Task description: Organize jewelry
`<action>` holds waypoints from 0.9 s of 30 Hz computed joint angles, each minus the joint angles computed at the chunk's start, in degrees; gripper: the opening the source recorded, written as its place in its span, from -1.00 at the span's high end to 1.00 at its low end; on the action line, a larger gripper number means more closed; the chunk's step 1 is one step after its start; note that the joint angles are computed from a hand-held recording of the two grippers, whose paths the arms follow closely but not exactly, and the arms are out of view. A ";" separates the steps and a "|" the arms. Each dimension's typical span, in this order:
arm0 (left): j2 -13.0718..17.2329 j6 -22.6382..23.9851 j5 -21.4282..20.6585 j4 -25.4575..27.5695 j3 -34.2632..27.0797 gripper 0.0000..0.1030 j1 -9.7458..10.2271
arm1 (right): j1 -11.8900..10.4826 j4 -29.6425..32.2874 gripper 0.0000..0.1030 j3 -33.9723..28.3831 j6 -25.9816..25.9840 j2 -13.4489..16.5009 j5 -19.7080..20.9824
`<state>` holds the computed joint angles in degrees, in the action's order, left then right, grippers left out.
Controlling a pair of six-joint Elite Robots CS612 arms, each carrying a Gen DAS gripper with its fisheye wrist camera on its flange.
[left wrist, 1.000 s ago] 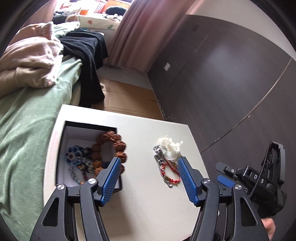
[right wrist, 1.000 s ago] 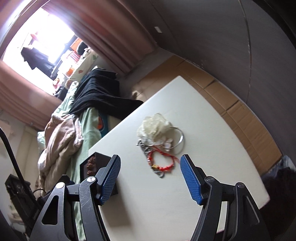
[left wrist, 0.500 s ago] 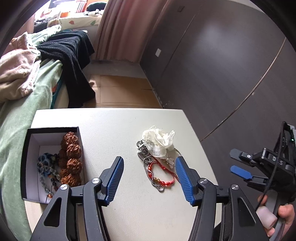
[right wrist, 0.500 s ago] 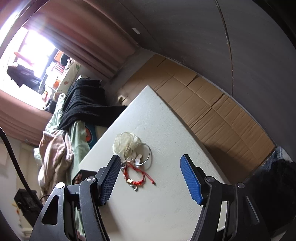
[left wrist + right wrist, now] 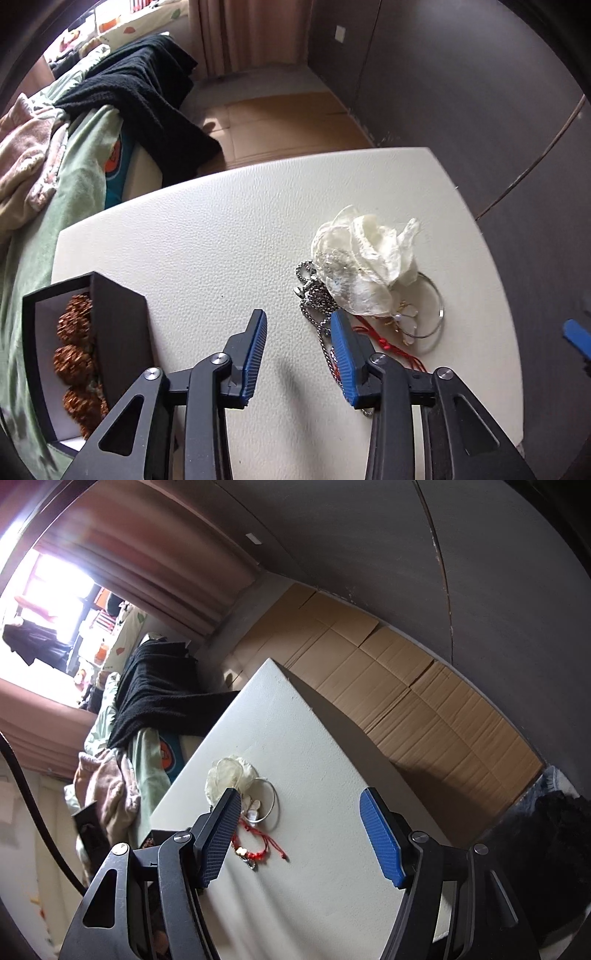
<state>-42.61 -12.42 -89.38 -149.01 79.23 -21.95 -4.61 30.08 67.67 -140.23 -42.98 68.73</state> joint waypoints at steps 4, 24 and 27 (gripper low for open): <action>0.88 0.26 -0.77 -0.77 -1.10 0.29 -0.01 | -0.62 -0.86 -0.31 0.53 1.70 -0.24 -1.39; 1.66 -1.68 -9.72 -7.99 -0.16 0.82 1.74 | -0.81 -0.28 -0.31 -0.80 4.03 0.90 -5.07; -0.36 -1.56 -11.16 -9.91 2.79 0.82 2.07 | -0.59 0.04 -0.31 -1.06 3.66 0.98 -4.64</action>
